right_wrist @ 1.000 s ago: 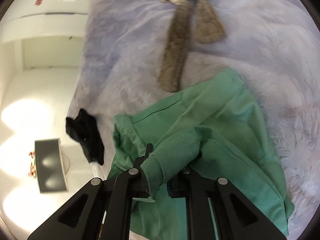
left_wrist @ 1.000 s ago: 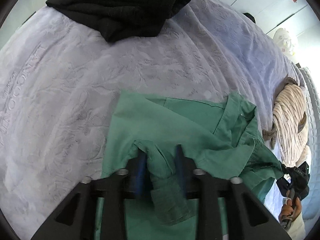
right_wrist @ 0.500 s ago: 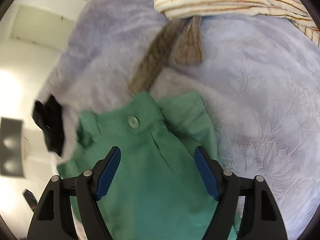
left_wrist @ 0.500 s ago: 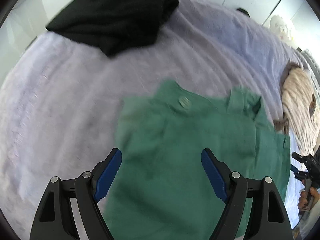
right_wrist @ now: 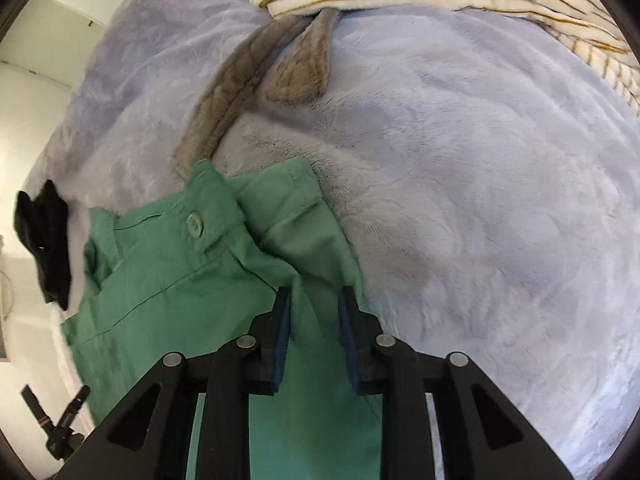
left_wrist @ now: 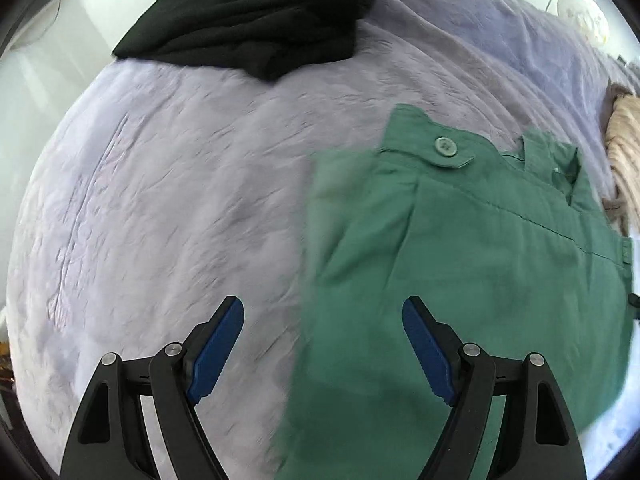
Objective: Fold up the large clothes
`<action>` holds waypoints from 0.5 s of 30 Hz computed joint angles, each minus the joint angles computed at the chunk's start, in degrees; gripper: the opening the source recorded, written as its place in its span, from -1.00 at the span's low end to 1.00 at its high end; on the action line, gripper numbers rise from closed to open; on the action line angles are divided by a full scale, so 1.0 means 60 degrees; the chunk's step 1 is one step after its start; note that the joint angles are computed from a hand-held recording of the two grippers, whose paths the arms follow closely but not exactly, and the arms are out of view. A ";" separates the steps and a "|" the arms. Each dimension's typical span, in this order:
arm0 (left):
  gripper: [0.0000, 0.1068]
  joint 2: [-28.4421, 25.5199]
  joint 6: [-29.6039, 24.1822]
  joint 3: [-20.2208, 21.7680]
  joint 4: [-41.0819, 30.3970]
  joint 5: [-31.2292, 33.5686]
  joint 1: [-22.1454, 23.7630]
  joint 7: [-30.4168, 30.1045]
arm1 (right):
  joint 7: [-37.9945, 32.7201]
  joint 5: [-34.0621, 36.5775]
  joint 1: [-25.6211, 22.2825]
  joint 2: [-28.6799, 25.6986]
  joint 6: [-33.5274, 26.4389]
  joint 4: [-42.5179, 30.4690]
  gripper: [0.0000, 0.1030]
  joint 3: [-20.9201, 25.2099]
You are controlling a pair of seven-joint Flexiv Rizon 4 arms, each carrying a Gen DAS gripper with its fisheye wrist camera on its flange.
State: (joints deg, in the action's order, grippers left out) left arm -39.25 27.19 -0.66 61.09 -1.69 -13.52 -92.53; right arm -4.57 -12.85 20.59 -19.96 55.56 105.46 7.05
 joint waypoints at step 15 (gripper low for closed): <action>-0.72 0.1631 0.0526 -0.0719 0.3332 -0.2353 0.0785 0.1310 | 0.7658 -0.2780 0.1295 0.1893 0.3215 0.3777 0.48 0.0274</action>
State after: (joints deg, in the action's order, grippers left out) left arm -29.46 30.34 -4.98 81.08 -15.81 -8.81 -84.67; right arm 41.38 -29.53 28.36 -8.60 74.85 128.12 8.70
